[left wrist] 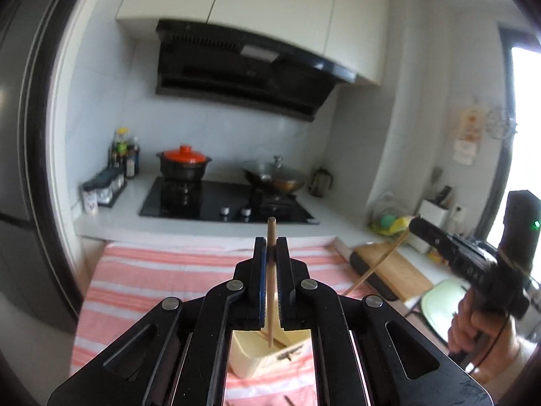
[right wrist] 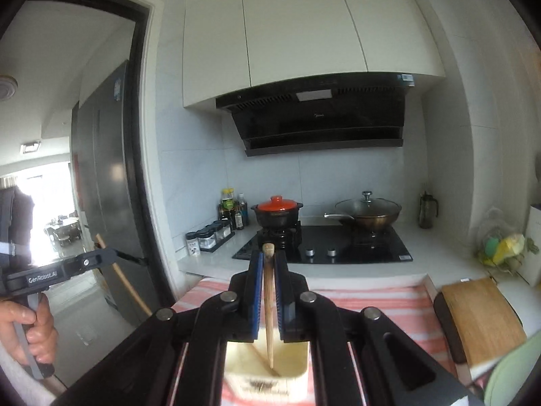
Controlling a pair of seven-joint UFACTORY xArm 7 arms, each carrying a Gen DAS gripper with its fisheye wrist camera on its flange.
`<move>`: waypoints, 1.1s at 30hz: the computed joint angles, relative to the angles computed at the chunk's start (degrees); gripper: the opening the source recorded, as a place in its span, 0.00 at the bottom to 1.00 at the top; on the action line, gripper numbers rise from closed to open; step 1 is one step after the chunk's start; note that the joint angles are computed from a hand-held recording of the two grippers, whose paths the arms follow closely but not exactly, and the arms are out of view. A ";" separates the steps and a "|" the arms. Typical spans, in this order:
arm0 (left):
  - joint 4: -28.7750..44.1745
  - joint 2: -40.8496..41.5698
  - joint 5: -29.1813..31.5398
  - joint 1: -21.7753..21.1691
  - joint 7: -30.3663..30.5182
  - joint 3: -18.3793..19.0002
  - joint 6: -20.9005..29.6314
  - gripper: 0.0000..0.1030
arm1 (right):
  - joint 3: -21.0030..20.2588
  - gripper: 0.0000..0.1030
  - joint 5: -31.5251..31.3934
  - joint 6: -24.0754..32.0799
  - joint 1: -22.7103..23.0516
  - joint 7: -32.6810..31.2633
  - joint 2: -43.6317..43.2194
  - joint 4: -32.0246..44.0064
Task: Organize utensils
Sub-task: 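Open both grippers above the cream caddy to drop the chopsticks in, then move both tools back over the utensils on the cloth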
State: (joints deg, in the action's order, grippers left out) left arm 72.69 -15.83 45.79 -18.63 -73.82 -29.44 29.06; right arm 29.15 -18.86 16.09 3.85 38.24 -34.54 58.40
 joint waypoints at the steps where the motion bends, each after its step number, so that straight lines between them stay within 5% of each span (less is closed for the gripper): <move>1: 0.68 2.08 -0.26 0.29 -0.10 0.06 -0.02 0.03 | 0.94 0.07 -0.97 -0.51 -1.24 -0.40 2.38 1.10; 5: 2.82 9.91 -4.42 -2.32 2.97 3.55 0.56 0.03 | 3.72 0.07 -4.92 5.83 -3.15 -1.45 12.18 6.35; 11: 6.28 18.73 -13.34 -6.50 10.88 8.43 3.49 0.04 | -0.23 0.07 -4.00 14.48 2.09 -4.63 24.78 12.00; 13: 6.83 19.82 -13.80 -8.03 11.48 9.63 5.34 0.19 | -1.46 0.08 -4.16 14.50 3.50 -4.65 27.16 12.44; 16: 3.40 16.84 -13.83 -9.90 10.00 11.77 2.92 0.47 | -3.00 0.27 -7.54 10.77 4.77 -0.42 26.44 10.38; 21: -8.40 3.40 -17.11 -11.18 12.66 11.28 3.91 0.65 | -7.73 0.27 -6.75 5.50 9.48 1.60 17.60 3.08; 25: -25.48 -12.15 -20.83 -12.56 11.10 6.85 4.25 0.78 | -11.74 0.35 1.12 6.61 16.00 -3.67 3.17 -10.35; 29: -36.61 -21.05 -28.44 -15.24 3.43 -1.38 7.48 0.78 | -6.27 0.35 4.77 13.51 17.11 0.30 -16.21 -27.94; 33: -40.77 -23.78 -32.31 -17.25 -6.08 -8.95 6.00 0.78 | 0.50 0.35 13.57 26.95 27.16 12.61 -33.43 -41.03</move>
